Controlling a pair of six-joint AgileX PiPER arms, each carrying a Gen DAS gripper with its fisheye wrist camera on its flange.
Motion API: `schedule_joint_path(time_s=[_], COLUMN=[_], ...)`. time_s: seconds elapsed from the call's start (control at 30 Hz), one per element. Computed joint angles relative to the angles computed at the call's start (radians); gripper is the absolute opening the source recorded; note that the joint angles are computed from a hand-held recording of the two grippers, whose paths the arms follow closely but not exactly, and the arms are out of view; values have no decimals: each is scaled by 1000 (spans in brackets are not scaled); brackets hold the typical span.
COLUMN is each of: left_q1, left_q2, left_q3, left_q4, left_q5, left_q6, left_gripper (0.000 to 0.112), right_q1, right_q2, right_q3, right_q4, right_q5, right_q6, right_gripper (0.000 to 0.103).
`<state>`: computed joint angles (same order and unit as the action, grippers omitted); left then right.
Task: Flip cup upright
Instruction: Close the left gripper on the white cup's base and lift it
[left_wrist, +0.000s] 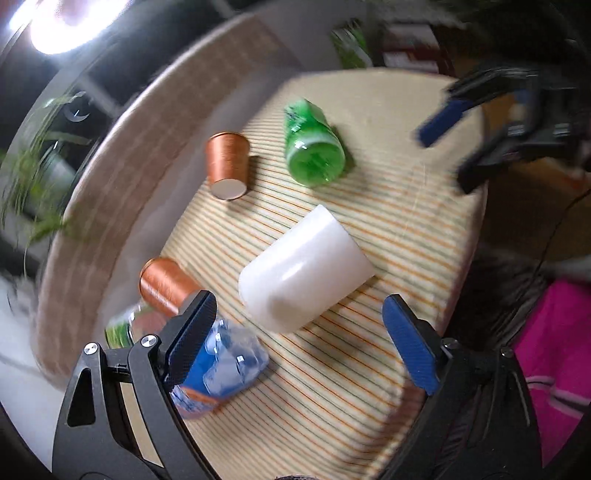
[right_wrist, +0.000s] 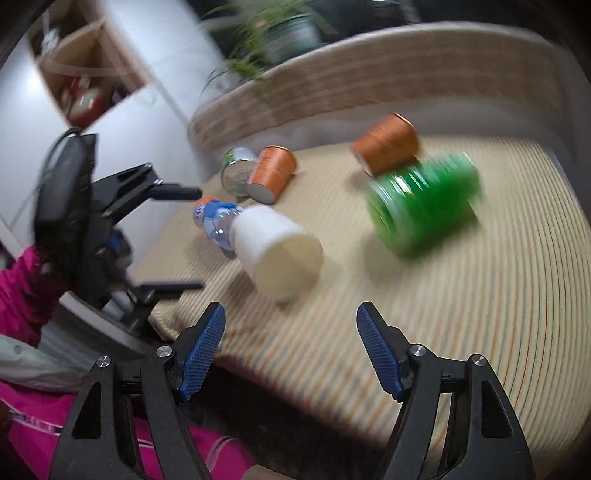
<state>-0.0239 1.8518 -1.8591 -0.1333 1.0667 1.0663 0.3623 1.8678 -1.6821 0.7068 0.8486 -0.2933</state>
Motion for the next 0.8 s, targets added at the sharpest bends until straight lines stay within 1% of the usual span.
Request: schedule_joint_path(time_s=[0.07, 0.13, 0.2, 0.27, 0.33, 0.47, 0.5, 0.6, 0.7, 0.8], left_q1=[-18, -45, -66, -90, -109, -141, -147, -160, -170, -174], left_q2=[34, 62, 81, 96, 138, 130, 136, 168, 201, 250], left_q3=[-53, -78, -91, -76, -113, -33, -32, -66, -109, -179], left_q4=[37, 101, 163, 230, 281, 363, 375, 382, 375, 368], left_q5=[38, 32, 33, 6, 30, -30, -32, -20, -9, 28], left_q6=[10, 19, 38, 39, 61, 97, 97, 100, 123, 140], left_gripper=[94, 94, 94, 94, 94, 94, 94, 94, 94, 94], right_q1=[-14, -30, -56, -86, -95, -99, -96, -101, -97, -91], right_q2=[-84, -148, -185, -206, -227, -238, -245, -252, -253, -251], right_q3=[178, 315, 405, 455, 479, 475, 482, 491, 489, 483], right_q4=[69, 137, 209, 238, 200, 183, 189, 217, 199, 179], right_q5=[-89, -150, -171, -165, -172, -165, -171, -175, -178, -181], right_q6=[-25, -45, -75, -100, -85, -96, -102, -124, -108, -83], right_gripper=[74, 74, 74, 74, 74, 74, 74, 74, 74, 74])
